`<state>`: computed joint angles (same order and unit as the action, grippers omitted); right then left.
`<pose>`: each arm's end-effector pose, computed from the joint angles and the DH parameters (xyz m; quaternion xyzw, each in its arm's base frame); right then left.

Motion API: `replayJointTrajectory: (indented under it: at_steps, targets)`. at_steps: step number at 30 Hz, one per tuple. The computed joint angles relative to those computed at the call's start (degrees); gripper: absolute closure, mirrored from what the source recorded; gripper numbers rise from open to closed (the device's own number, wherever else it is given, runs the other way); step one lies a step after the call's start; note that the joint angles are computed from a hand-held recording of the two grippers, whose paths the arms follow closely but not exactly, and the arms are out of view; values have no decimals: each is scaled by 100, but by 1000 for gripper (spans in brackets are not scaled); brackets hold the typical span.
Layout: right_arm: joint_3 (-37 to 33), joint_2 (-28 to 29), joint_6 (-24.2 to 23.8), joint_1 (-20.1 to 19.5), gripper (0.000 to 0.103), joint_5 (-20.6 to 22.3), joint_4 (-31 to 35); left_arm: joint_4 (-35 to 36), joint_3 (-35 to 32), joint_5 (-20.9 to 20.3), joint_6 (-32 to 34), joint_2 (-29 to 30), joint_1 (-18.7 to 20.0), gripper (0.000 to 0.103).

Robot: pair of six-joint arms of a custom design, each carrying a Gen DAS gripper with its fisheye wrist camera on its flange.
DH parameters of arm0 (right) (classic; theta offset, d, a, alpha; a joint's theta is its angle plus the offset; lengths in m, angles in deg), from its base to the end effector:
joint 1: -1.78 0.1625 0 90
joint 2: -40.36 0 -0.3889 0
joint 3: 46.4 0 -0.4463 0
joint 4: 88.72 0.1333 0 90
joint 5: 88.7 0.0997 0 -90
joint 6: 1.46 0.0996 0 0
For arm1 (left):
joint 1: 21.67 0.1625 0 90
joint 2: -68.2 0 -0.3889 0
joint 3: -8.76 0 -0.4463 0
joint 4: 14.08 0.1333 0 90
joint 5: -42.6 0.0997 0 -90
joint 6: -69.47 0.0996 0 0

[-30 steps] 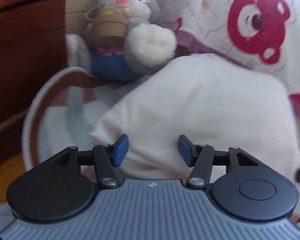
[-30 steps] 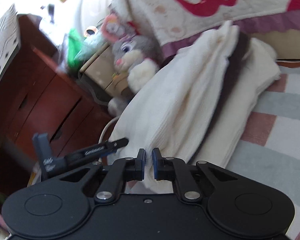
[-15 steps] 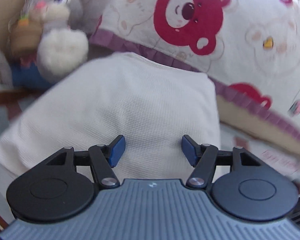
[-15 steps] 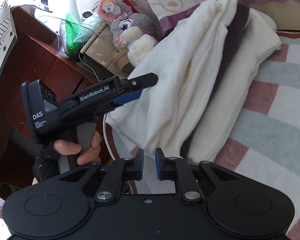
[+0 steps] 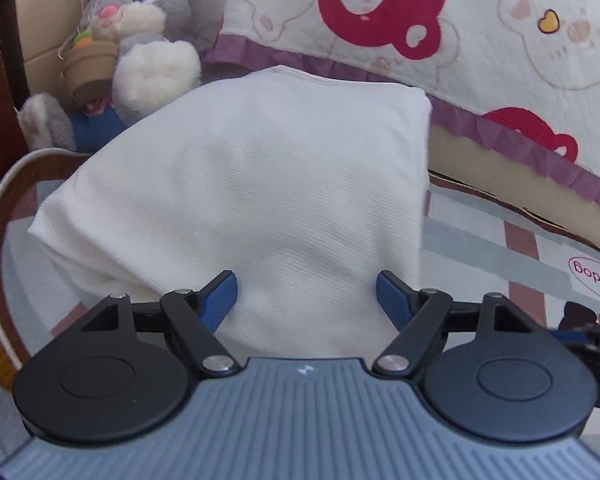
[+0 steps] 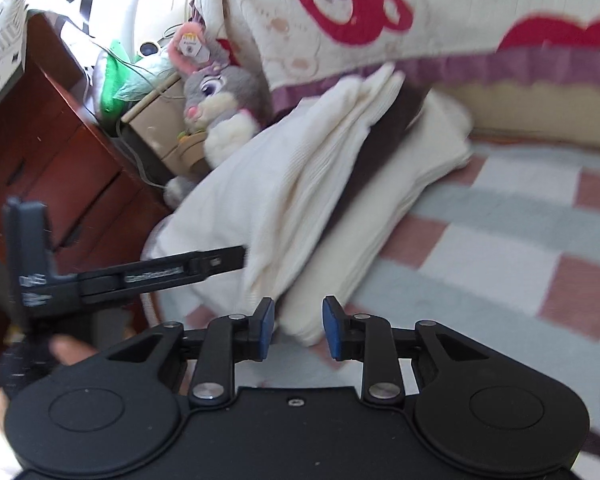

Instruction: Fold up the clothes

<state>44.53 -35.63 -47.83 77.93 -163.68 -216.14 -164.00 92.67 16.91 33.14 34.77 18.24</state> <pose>-0.0021 -0.6733 0.3740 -0.2967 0.9264 -0.2315 0.0139 -0.4046 -0.6292 0.0062 0.0576 0.8429 -0.4139 0.3389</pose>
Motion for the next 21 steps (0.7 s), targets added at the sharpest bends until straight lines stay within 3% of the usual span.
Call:
replayJointTrajectory:
  at_steps: [5,7,11,13,15,19,21]
  targets:
    - [389,5,-832,31,68,-290,-1463,-1047,32,-42,123,260,-126,27]
    - [364,241,-1517,129,68,-498,-2085,-2060,-68,182,625,592,-161,27]
    - [4,963,-2926,381,68,-856,-3205,-2908,-216,319,1239,885,-142,27]
    - [-378,1370,-3163,473,68,-929,-3341,-3896,-248,395,2025,1026,-158,27]
    - [-760,1771,-3300,550,68,-1041,-3398,-4587,-222,458,2409,1088,-162,27]
    - [-1157,2355,-3543,682,69,-1219,-3621,-4630,48,425,1946,905,-82,27]
    - [-1279,2546,-3656,728,74,-1216,-3671,-4553,161,364,1712,811,-45,27]
